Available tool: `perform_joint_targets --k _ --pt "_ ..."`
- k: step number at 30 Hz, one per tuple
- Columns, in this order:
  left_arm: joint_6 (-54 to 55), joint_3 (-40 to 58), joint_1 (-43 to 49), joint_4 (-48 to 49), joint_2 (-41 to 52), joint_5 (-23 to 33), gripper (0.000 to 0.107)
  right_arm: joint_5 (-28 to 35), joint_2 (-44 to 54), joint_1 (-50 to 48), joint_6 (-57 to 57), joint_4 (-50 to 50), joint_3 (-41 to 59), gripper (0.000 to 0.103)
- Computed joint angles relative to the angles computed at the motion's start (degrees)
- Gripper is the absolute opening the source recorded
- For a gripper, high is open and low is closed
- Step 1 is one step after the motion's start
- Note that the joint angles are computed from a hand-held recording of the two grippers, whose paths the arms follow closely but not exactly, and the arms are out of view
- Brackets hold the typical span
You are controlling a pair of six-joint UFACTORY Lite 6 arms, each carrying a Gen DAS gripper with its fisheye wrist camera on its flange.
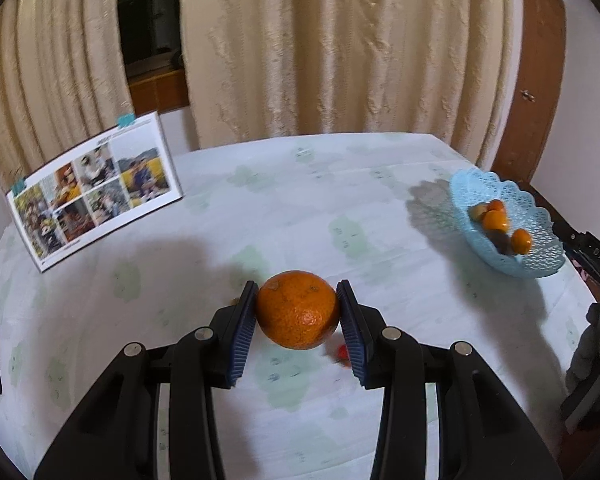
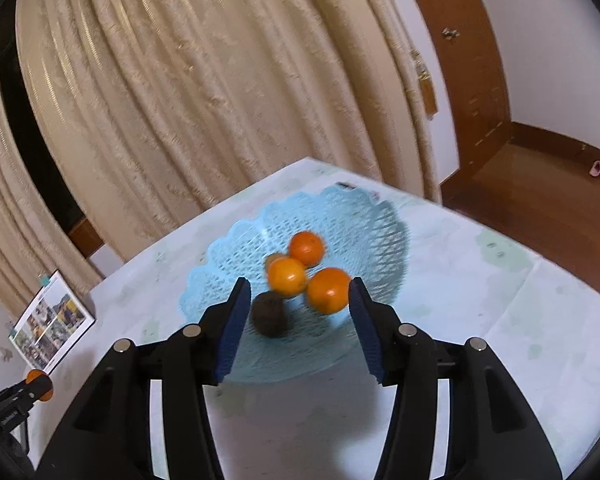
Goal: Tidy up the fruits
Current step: 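Release the dark fruit into the blue basket with the right tool while the left tool carries the orange over, then lower the orange into the basket and open the left tool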
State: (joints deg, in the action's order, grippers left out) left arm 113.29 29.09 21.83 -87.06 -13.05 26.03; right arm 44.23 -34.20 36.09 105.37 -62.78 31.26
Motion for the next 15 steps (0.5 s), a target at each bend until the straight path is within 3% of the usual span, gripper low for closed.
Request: perform_joint_targets --k 7,9,15 --pt "-5.7 -0.1 -12.9 -0.8 -3.1 -5.8 0.041 11.9 -5.4 5.6 4.8 -3.3 -3.6 0.053" --pt "-6.4 0.4 -16.5 -1.9 -3.0 -7.6 0.041 14.2 -6.7 6.8 6.2 -3.7 -4.4 0.059" --pt "-7.3 4.3 -28.5 -6.9 1.3 -12.6 0.041 14.7 -8.7 6.9 7.5 -3.7 -5.6 0.060"
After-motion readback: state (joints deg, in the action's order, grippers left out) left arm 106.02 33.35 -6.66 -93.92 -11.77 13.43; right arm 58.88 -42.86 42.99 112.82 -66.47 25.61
